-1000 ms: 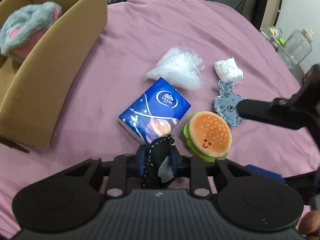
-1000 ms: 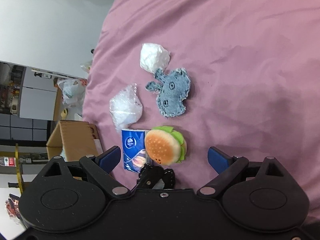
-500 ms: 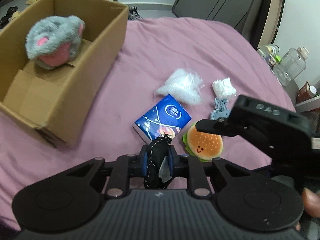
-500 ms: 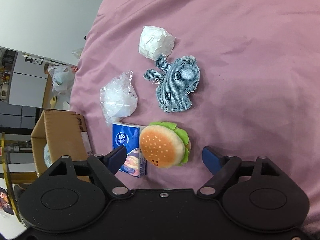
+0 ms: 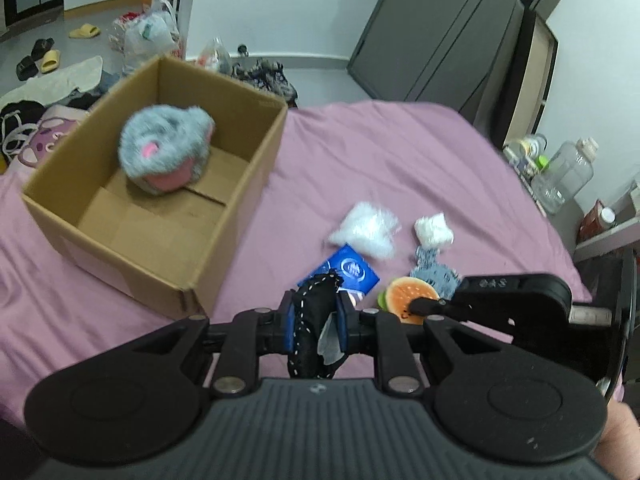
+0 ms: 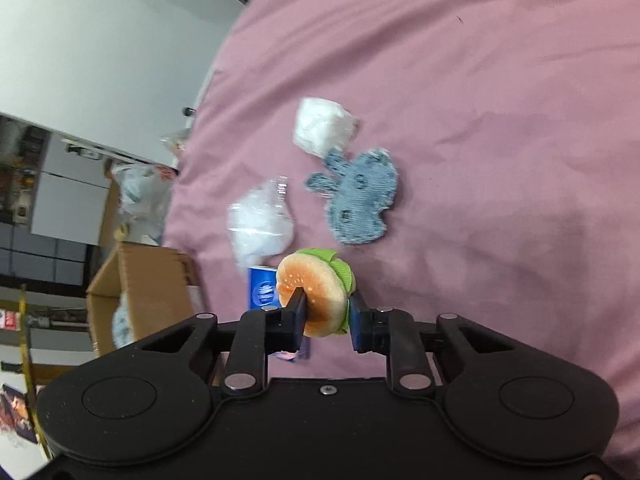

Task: Organize soft objects
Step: 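Grasp the plush hamburger with the right gripper while the left gripper grasps the black plush, then carry the hamburger in the right gripper over the box while the left carries the black plush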

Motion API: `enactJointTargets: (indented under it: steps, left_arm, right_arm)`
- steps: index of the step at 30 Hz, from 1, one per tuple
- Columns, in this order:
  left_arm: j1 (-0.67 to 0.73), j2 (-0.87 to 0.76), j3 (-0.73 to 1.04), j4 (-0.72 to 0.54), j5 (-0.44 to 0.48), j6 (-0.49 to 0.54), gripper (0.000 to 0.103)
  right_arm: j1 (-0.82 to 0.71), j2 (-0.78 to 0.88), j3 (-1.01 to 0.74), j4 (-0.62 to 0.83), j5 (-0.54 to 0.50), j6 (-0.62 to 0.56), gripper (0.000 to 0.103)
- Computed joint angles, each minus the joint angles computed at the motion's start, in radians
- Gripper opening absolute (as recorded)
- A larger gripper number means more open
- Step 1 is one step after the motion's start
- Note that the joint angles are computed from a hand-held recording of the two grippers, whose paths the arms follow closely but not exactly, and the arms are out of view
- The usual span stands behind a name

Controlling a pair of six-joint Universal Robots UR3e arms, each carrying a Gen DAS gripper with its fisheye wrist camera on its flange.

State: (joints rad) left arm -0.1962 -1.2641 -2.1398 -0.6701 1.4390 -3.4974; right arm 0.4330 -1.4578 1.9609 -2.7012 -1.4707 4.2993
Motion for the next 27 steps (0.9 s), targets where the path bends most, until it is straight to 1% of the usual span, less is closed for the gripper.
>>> enactJointTargets:
  steps: [4, 8, 11, 14, 15, 17, 20, 24, 27]
  left_arm:
    - [0.044, 0.083, 0.011, -0.054, -0.024, 0.025, 0.019]
    - [0.120, 0.184, 0.010, -0.138, -0.068, 0.065, 0.019]
    - [0.172, 0.244, 0.012, -0.200, -0.096, 0.099, 0.019]
    - [0.242, 0.319, 0.001, -0.269, -0.145, 0.148, 0.019]
    - [0.264, 0.341, -0.001, -0.290, -0.159, 0.163, 0.019]
    - [0.316, 0.392, -0.004, -0.342, -0.195, 0.198, 0.019]
    - [0.397, 0.468, -0.006, -0.421, -0.246, 0.261, 0.019]
    - [0.532, 0.581, 0.002, -0.578, -0.344, 0.361, 0.019]
    - [0.678, 0.676, 0.033, -0.758, -0.443, 0.483, 0.019]
  right_arm:
    - [0.044, -0.017, -0.041, 0.033, -0.056, -0.024, 0.022]
    - [0.087, -0.029, -0.066, 0.038, -0.144, -0.017, 0.022]
    - [0.087, -0.073, -0.040, 0.034, -0.156, -0.006, 0.022]
    - [0.116, -0.072, -0.072, 0.063, -0.183, 0.001, 0.022]
    - [0.138, -0.063, -0.103, 0.089, -0.208, 0.000, 0.022]
    - [0.199, -0.038, -0.184, 0.161, -0.297, -0.006, 0.022]
    - [0.250, -0.025, -0.252, 0.229, -0.373, -0.010, 0.022]
    - [0.305, -0.013, -0.335, 0.312, -0.437, -0.020, 0.022]
    - [0.342, -0.007, -0.385, 0.363, -0.478, -0.020, 0.022]
